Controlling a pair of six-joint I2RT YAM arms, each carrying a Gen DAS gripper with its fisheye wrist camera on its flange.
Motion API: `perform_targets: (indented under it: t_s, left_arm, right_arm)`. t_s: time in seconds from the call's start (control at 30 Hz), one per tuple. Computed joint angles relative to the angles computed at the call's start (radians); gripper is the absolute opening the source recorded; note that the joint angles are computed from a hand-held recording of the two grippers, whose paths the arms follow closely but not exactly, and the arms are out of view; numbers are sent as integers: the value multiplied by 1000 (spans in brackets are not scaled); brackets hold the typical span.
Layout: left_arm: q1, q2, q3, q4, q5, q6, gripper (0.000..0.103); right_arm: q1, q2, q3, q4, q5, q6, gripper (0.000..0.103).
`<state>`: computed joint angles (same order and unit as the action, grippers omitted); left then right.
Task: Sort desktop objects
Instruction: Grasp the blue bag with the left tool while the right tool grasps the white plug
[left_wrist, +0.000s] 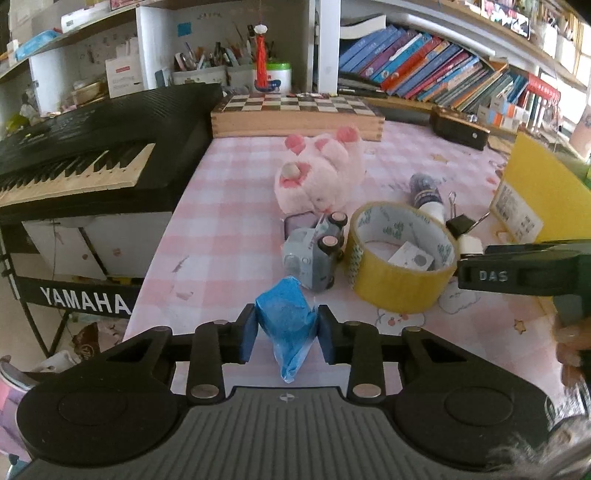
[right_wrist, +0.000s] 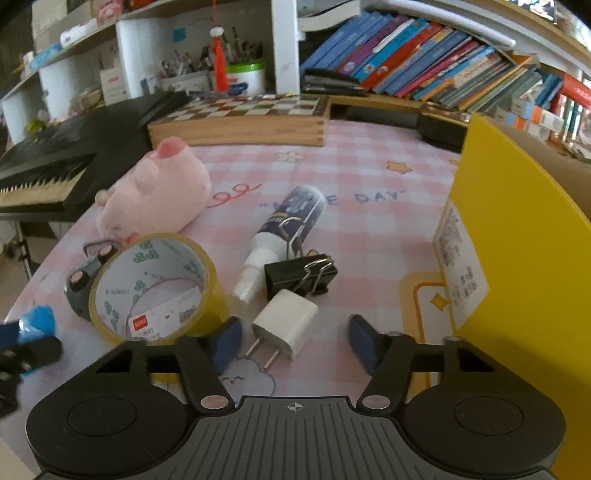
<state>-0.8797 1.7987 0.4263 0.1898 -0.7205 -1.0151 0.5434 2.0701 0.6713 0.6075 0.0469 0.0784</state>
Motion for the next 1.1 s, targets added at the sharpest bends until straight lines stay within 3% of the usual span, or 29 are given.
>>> perform_targets:
  t_s: [0.03, 0.3, 0.5, 0.8, 1.1]
  left_arm:
    - [-5, -12, -1, -10, -2, -1, 31]
    - [-52, -86, 4, -89, -42, -25, 30]
    - [-108, -143, 11, -159, -58, -68, 30]
    - [-285, -229, 62, -332, -113, -193, 30]
    - [-486, -212, 159, -505, -155, -375, 29]
  right_arm:
    - [-1, -5, 0, -4, -10, -8, 35]
    - [-12, -73, -63, -6, -33, 1, 36]
    - [-24, -221, -162, -16, -56, 11, 36]
    - [-58, -596, -361, -148, -116, 1, 36]
    - [-137, -1083, -528, -479, -158, -4, 36]
